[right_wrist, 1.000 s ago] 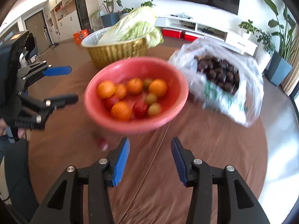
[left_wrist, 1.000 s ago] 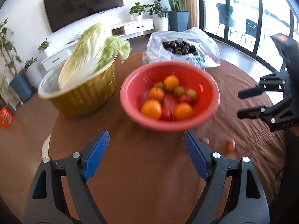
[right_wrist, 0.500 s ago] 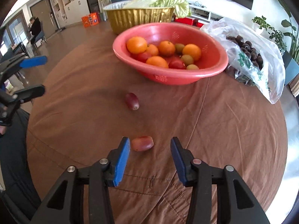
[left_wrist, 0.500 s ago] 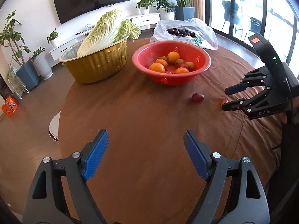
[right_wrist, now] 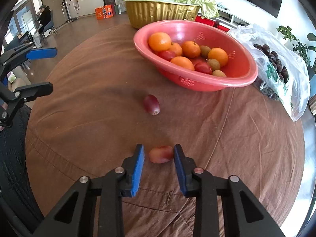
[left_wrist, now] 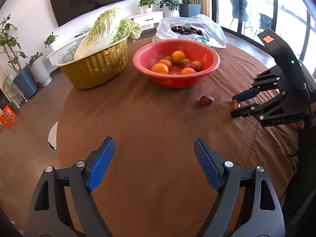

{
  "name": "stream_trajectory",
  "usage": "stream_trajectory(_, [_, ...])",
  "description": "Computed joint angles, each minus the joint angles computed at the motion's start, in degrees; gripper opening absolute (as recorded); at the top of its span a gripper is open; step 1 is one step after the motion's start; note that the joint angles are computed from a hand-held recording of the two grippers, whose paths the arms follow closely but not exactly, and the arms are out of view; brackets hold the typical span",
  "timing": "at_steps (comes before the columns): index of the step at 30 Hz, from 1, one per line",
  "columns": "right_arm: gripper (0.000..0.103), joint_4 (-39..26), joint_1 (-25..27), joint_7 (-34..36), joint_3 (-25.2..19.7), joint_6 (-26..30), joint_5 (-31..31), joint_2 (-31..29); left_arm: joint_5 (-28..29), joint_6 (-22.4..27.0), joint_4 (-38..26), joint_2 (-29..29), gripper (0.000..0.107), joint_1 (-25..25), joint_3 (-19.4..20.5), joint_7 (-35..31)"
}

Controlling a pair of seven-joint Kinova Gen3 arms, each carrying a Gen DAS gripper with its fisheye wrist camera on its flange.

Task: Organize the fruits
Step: 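Grasp a small red fruit with the right tool while the left tool grasps another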

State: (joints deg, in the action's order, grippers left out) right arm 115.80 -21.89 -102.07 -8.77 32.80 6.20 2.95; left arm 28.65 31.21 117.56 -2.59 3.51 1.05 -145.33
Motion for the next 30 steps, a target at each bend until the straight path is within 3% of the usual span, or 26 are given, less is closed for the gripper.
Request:
stream_trajectory(4, [0.027,-0.07,0.88,2.01,0.33,-0.12,-2.11,0.03,-1.51,0.11,-1.46,1.66,0.081,0.57,1.12,1.38])
stream_trajectory(10, [0.027,1.18,2.20,4.89,0.59,-1.08,-5.78,-1.44,-5.08,-0.47,-3.73,4.70,0.081,2.28,3.74,4.94])
stream_trajectory(20, [0.027,3.82,5.02,8.14,2.01,-2.45,-9.27,-5.26,-15.97,-3.60,-9.99,13.81,0.081,9.36,7.33,19.74])
stream_trajectory(23, [0.027,4.32,5.64,8.94,2.33,-2.94,-10.10,-5.74,-16.40,-3.15,-12.16,16.57,0.081,9.08,8.72,21.45])
stream_trajectory(27, [0.027,4.63,6.58,11.24,3.16,-3.37,-12.24,-6.09,-17.38,-1.99,-14.15,18.67,0.056,9.12,9.74,22.42])
stream_trajectory(30, [0.027,4.80,7.09,13.53,3.71,-3.84,-14.37,-5.94,-18.56,-1.73,-14.78,19.43,0.049,9.81,9.97,22.81])
